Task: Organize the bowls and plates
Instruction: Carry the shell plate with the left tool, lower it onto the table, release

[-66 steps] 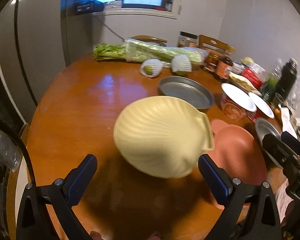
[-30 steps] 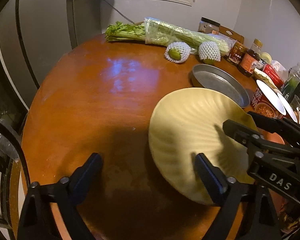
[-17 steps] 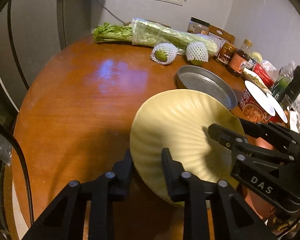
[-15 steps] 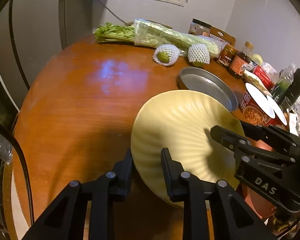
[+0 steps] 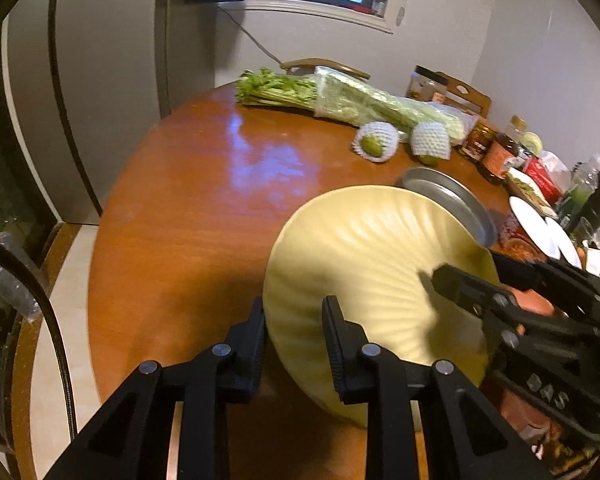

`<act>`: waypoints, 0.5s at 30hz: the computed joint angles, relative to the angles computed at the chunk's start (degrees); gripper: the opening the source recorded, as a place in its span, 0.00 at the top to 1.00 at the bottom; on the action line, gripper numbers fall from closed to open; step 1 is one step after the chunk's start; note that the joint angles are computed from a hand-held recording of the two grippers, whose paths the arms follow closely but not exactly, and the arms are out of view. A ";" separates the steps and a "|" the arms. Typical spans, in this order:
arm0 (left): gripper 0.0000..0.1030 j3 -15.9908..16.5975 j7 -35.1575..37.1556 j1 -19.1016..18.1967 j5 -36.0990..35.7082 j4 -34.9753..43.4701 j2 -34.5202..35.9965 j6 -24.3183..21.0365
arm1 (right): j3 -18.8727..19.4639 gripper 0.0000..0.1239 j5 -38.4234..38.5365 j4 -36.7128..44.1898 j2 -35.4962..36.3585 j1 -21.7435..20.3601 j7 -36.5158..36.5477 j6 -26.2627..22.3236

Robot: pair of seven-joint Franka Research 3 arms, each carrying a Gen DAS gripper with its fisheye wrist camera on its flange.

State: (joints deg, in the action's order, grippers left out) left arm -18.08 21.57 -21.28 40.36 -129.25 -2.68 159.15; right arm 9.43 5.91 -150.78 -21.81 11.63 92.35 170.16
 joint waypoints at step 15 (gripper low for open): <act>0.73 2.19 2.05 -0.71 1.55 5.65 6.72 -1.42 | -0.25 0.63 1.77 -2.53 0.26 1.94 2.85 -0.18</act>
